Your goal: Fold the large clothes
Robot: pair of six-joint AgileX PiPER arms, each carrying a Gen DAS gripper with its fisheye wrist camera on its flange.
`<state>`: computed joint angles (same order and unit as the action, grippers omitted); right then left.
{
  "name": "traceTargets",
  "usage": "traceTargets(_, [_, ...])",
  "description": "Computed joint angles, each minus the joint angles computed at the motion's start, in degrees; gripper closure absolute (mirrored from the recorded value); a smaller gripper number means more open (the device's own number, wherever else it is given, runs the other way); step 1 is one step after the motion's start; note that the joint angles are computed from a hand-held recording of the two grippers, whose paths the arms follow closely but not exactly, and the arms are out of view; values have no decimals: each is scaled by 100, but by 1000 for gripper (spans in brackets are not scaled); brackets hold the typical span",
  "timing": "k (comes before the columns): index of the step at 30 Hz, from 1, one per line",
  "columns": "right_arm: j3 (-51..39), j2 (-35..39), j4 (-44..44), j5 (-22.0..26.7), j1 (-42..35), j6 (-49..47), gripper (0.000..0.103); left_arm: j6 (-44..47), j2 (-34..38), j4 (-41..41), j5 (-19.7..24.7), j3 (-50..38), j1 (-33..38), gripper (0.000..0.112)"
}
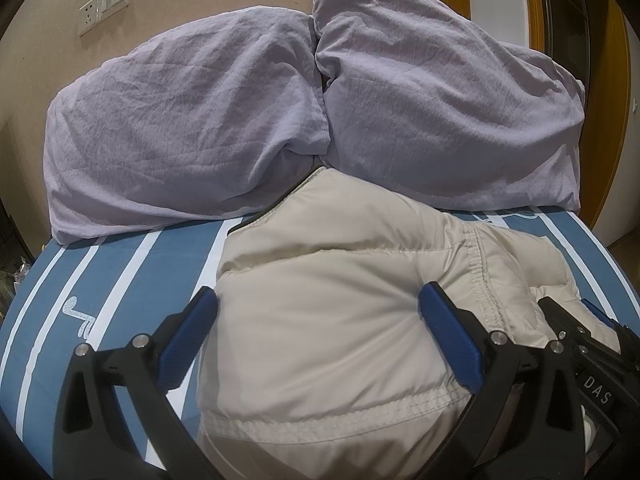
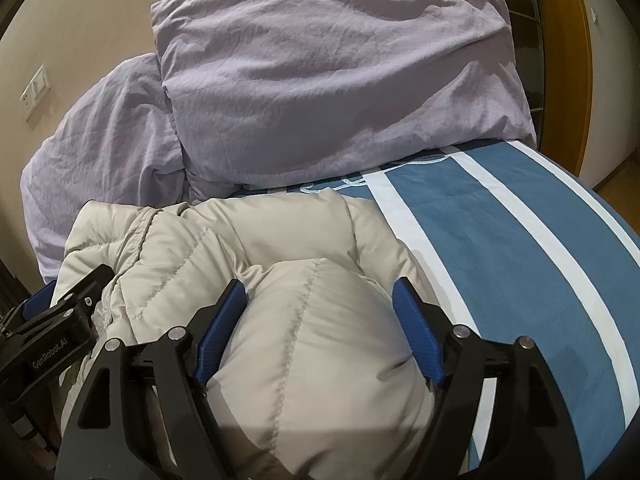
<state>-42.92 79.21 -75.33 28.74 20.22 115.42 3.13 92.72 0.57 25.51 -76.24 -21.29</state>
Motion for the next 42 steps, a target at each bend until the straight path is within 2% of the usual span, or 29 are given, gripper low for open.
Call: traceTargets(42, [38, -11, -118, -29, -14, 116, 25, -57, -22, 48, -26, 30, -7, 11])
